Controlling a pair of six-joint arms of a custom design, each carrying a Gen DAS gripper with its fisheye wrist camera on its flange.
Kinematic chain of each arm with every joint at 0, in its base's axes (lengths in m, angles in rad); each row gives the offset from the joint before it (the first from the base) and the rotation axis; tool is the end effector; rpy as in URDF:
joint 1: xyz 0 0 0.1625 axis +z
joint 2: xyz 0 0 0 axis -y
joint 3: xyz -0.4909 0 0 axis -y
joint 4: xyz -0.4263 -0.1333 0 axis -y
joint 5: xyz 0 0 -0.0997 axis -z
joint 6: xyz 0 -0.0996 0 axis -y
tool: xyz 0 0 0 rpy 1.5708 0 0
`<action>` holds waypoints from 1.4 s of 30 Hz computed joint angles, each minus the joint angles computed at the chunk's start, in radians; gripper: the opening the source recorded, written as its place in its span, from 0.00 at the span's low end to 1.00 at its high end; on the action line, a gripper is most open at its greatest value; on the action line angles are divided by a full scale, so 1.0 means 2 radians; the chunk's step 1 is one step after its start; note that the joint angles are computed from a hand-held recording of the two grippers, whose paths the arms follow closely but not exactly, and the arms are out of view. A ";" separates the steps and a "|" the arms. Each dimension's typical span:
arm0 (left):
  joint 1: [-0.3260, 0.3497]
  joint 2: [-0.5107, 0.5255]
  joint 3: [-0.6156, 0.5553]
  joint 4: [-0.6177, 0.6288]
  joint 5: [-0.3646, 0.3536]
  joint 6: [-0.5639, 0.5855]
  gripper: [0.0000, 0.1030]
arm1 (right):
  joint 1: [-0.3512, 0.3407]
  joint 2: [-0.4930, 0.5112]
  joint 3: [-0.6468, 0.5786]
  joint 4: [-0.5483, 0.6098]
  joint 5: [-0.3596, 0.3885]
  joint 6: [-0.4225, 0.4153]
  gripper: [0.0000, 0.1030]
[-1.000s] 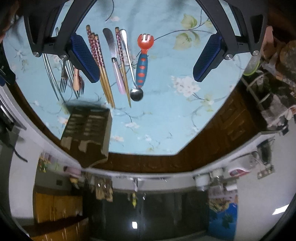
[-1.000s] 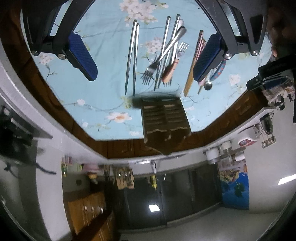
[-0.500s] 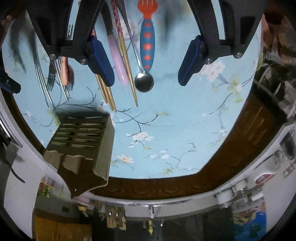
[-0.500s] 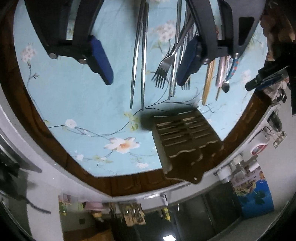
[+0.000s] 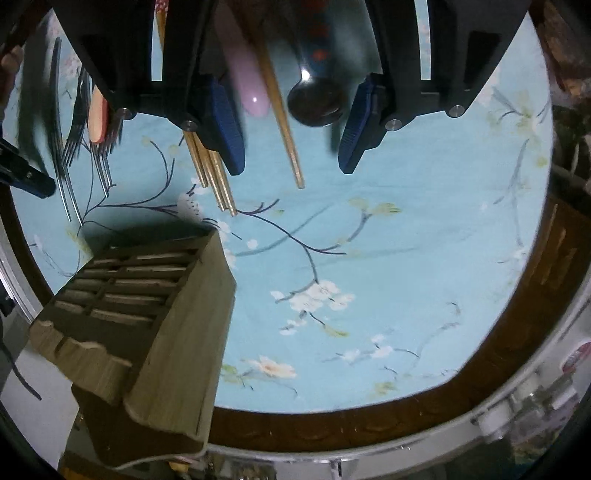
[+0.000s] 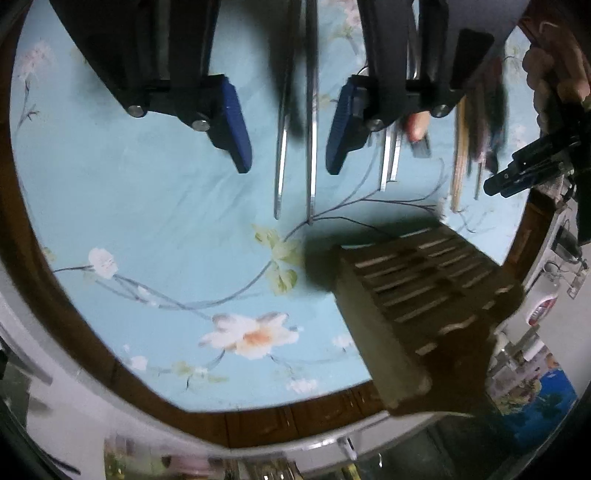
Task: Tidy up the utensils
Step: 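Close left gripper on a wooden chopstick while right gripper closes on a steel chopstick, then lift both held chopsticks and carry them above the wooden utensil holder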
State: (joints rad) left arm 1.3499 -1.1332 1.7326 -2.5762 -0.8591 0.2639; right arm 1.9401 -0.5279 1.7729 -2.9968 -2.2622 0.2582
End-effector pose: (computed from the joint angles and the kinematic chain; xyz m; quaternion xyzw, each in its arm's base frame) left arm 0.0442 -0.7083 0.3367 0.1522 0.9081 -0.1816 0.3452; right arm 0.3078 -0.6019 -0.0516 0.0214 -0.9372 0.1850 0.2948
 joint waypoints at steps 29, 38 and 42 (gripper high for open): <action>0.000 -0.009 -0.001 0.014 -0.041 0.000 0.04 | -0.007 0.009 -0.037 0.034 0.000 -0.007 0.04; -0.024 -0.086 0.064 -0.032 -0.078 -0.002 0.04 | 0.018 -0.015 -0.006 -0.015 0.007 -0.022 0.04; -0.040 -0.122 0.093 -0.046 -0.086 -0.008 0.04 | 0.028 -0.020 0.000 -0.033 0.012 -0.030 0.04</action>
